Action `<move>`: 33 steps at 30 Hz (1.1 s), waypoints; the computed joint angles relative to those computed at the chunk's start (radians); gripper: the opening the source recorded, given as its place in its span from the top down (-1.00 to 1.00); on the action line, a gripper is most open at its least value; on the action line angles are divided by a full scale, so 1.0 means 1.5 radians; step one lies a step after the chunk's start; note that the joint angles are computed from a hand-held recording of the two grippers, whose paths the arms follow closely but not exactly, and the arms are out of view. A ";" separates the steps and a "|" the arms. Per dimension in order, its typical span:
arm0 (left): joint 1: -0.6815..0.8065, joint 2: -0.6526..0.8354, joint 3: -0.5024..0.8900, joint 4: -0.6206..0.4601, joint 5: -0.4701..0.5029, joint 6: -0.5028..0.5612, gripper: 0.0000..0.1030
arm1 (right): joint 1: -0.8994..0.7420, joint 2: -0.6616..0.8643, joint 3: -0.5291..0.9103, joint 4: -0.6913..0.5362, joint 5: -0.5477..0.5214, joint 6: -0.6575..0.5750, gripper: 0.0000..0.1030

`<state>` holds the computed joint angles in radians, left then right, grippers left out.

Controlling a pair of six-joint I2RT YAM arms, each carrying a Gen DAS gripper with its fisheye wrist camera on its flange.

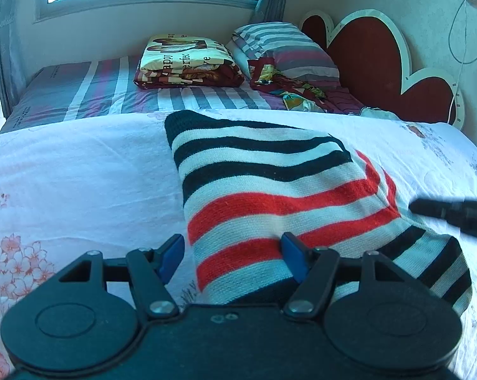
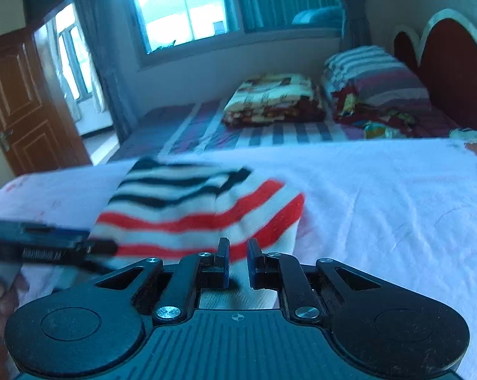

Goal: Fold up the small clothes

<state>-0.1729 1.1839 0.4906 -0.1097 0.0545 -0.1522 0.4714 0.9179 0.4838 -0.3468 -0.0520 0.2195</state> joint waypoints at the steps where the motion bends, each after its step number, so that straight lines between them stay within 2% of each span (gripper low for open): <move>1: 0.000 0.001 0.001 -0.001 0.001 -0.001 -0.32 | 0.013 0.003 -0.014 0.019 0.017 0.002 0.78; 5: -0.002 0.003 0.009 -0.012 -0.005 0.003 -0.32 | 0.008 0.019 0.017 -0.009 0.011 0.009 0.78; 7: 0.002 -0.024 0.019 -0.045 0.001 -0.006 -0.28 | -0.014 -0.036 0.017 -0.033 0.017 0.025 0.77; 8: 0.006 -0.061 0.008 -0.051 0.011 -0.005 -0.34 | -0.045 -0.065 0.013 -0.044 0.000 0.033 0.69; 9: 0.013 -0.103 -0.010 -0.053 0.027 0.000 -0.47 | -0.093 -0.087 0.015 -0.064 -0.035 0.039 0.46; 10: 0.022 -0.140 -0.025 -0.063 0.046 0.004 -0.51 | -0.135 -0.106 0.013 -0.077 -0.059 0.044 -0.29; 11: 0.038 -0.164 -0.035 -0.077 0.072 0.008 -0.53 | -0.181 -0.119 0.012 -0.087 -0.097 0.035 -0.50; 15: 0.117 -0.167 -0.062 -0.108 0.167 0.009 -0.54 | -0.345 -0.077 0.038 -0.150 -0.300 -0.024 -0.47; 17: 0.175 -0.154 -0.082 -0.093 0.247 0.007 -0.54 | -0.393 -0.039 0.043 -0.167 -0.381 -0.035 -0.30; 18: 0.200 -0.140 -0.084 -0.092 0.285 0.002 -0.54 | -0.406 -0.029 0.042 -0.172 -0.399 -0.036 -0.21; 19: 0.220 -0.128 -0.083 -0.093 0.315 0.000 -0.54 | -0.416 -0.026 0.040 -0.176 -0.412 -0.039 0.00; 20: 0.236 -0.124 -0.084 -0.093 0.333 0.003 -0.54 | -0.428 -0.029 0.040 -0.186 -0.429 -0.047 0.34; 21: 0.242 -0.125 -0.087 -0.094 0.335 0.006 -0.54 | -0.449 -0.040 0.040 -0.204 -0.459 -0.063 0.47; 23: 0.267 -0.126 -0.086 -0.108 0.356 0.029 -0.53 | -0.486 -0.055 0.040 -0.241 -0.516 -0.089 0.51; 26: 0.305 -0.109 -0.088 -0.119 0.412 0.059 -0.53 | -0.484 -0.066 0.030 -0.262 -0.528 -0.094 0.49; 28: 0.310 -0.098 -0.097 -0.110 0.423 0.067 -0.53 | -0.438 -0.074 0.009 -0.223 -0.489 -0.047 0.51; 30: 0.317 -0.081 -0.106 -0.093 0.436 0.066 -0.53 | -0.391 -0.119 -0.029 -0.177 -0.481 0.042 0.58; 32: 0.341 -0.076 -0.113 -0.087 0.465 0.067 -0.53 | -0.352 -0.131 -0.033 -0.165 -0.462 0.069 0.60; 33: 0.351 -0.071 -0.113 -0.089 0.475 0.072 -0.53 | -0.350 -0.129 -0.026 -0.172 -0.455 0.057 0.60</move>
<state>0.3533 1.0770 0.3210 -0.2432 0.7674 -0.0445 -0.0540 0.7243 0.4445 -0.6049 -0.7346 0.3047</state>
